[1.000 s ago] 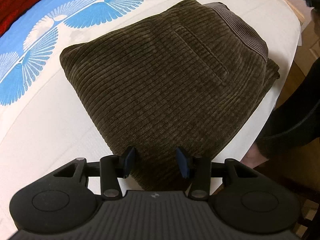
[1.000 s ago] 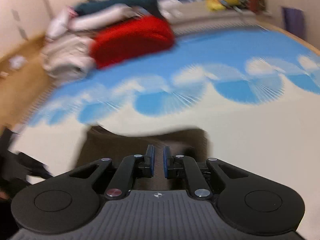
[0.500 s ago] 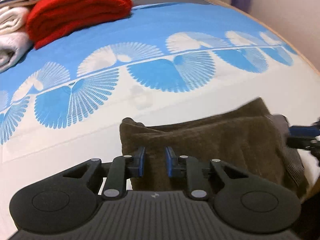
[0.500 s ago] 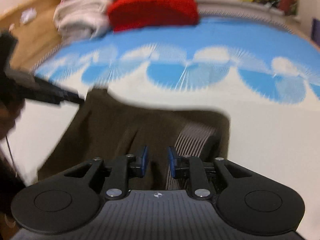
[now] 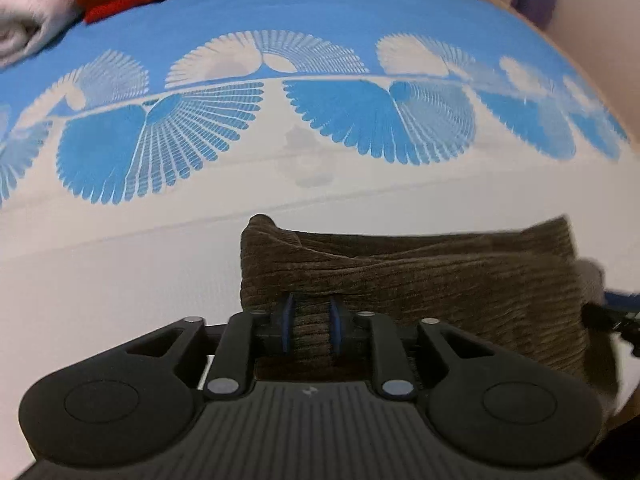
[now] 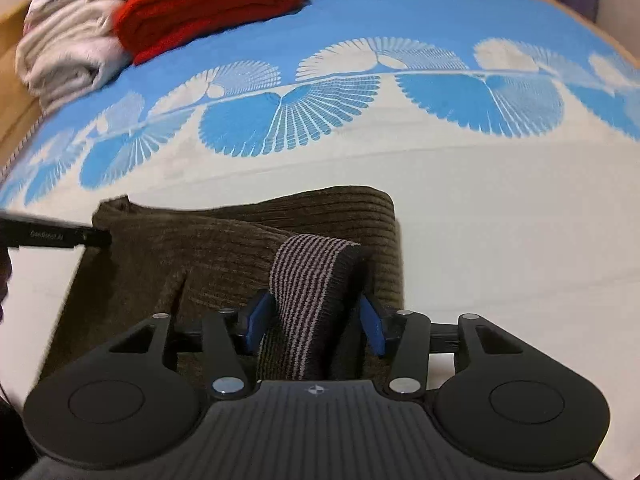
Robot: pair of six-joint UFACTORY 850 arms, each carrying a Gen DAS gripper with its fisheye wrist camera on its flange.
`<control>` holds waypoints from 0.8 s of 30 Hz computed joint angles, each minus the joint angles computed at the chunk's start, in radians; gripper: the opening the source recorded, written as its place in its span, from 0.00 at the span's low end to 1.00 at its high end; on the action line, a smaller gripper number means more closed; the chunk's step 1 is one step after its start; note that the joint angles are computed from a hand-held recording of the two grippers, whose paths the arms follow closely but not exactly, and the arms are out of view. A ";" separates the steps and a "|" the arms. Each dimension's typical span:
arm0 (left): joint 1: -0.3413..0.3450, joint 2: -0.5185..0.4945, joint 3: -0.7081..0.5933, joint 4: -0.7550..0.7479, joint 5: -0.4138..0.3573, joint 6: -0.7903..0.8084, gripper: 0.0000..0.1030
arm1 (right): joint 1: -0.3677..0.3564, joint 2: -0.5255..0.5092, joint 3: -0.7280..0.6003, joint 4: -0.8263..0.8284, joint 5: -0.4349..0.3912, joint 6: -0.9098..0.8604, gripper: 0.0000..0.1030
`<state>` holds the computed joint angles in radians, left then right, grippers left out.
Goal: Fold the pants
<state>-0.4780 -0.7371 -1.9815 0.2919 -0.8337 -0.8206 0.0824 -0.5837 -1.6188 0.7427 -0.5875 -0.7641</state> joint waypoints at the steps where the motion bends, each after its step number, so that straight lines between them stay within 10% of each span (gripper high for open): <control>1: 0.002 0.020 0.025 -0.003 0.017 -0.017 0.56 | -0.010 -0.001 -0.003 0.035 -0.018 -0.007 0.50; 2: 0.003 0.035 0.041 -0.004 0.023 -0.030 0.77 | -0.018 -0.003 -0.006 0.063 -0.032 -0.008 0.52; 4: 0.008 0.060 0.076 -0.032 0.031 -0.031 0.81 | -0.029 -0.006 -0.006 0.085 -0.027 0.019 0.66; 24: 0.047 0.076 0.185 -0.374 0.044 0.148 0.82 | -0.042 -0.132 -0.130 -0.026 -0.228 0.209 0.95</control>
